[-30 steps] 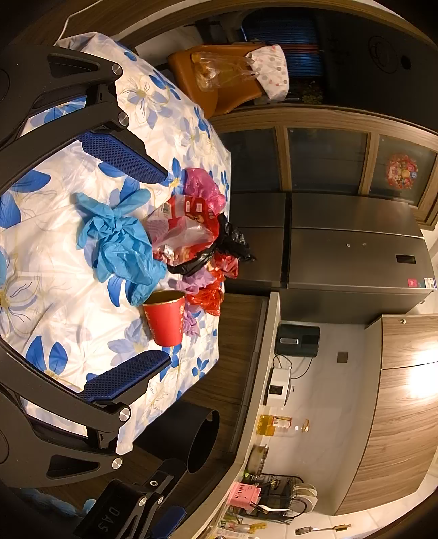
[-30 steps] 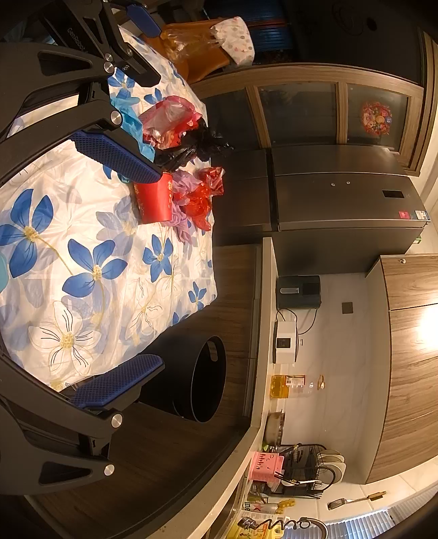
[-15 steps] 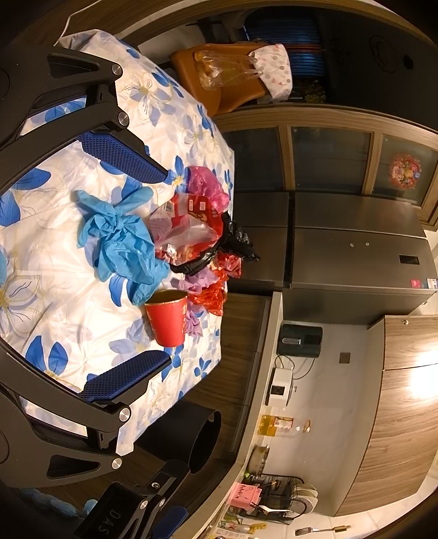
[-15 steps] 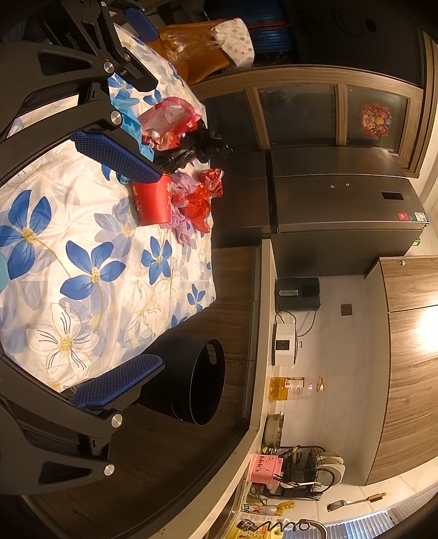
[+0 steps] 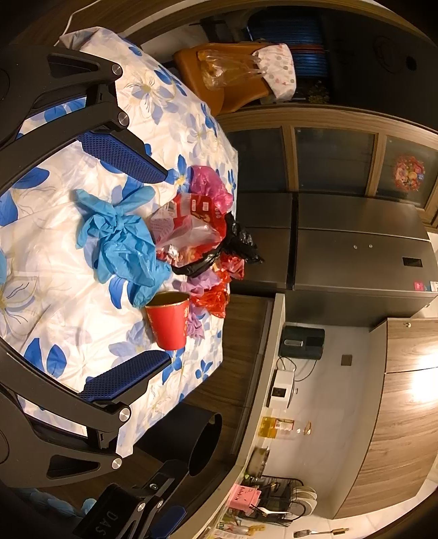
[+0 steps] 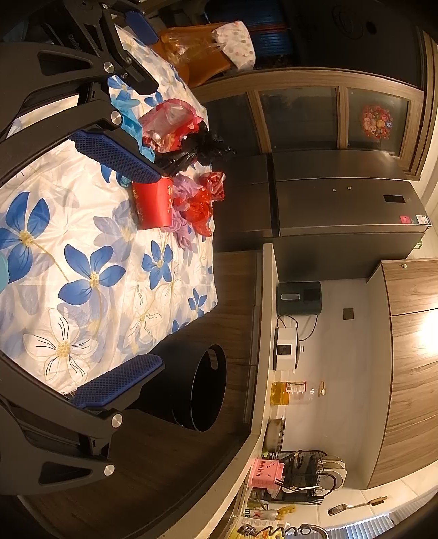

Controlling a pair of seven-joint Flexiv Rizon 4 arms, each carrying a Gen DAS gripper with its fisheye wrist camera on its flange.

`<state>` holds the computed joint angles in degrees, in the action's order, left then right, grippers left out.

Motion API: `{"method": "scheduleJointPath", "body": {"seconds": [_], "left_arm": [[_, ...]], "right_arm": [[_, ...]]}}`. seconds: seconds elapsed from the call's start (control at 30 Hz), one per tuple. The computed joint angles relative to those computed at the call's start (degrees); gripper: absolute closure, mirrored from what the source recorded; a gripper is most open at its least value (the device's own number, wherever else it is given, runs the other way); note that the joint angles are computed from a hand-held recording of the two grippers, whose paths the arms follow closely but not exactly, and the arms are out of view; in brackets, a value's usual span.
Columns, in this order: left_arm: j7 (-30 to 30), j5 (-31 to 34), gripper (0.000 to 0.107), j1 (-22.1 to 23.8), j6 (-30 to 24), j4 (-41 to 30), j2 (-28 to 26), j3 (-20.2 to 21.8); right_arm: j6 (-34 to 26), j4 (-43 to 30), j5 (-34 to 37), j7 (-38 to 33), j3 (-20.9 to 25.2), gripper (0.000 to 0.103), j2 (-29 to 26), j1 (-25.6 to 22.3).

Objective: Collect trash

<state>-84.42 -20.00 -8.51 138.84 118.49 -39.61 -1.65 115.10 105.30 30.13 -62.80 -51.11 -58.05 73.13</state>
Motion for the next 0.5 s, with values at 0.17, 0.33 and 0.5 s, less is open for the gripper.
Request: {"method": "scheduleJointPath", "body": {"seconds": [0.17, 0.33, 0.5], "left_arm": [[-0.28, 0.26, 0.009, 0.36, -0.6, -0.33, -0.16, -0.09], [-1.52, 1.86, 0.009, 1.56, -0.2, -0.56, -0.77, -0.39], [-4.53, 6.78, 0.009, 4.77, 1.94, -0.86, -2.55, -1.18]], "right_arm": [[0.21, -0.23, -0.15, -0.21, 0.48, 0.005, 0.16, -0.44], [0.25, -0.75, -0.01, -0.58, 0.99, 0.005, 0.08, -0.93], [0.21, -1.29, 0.31, -0.64, 1.34, 0.006, -0.21, -1.27]]}}
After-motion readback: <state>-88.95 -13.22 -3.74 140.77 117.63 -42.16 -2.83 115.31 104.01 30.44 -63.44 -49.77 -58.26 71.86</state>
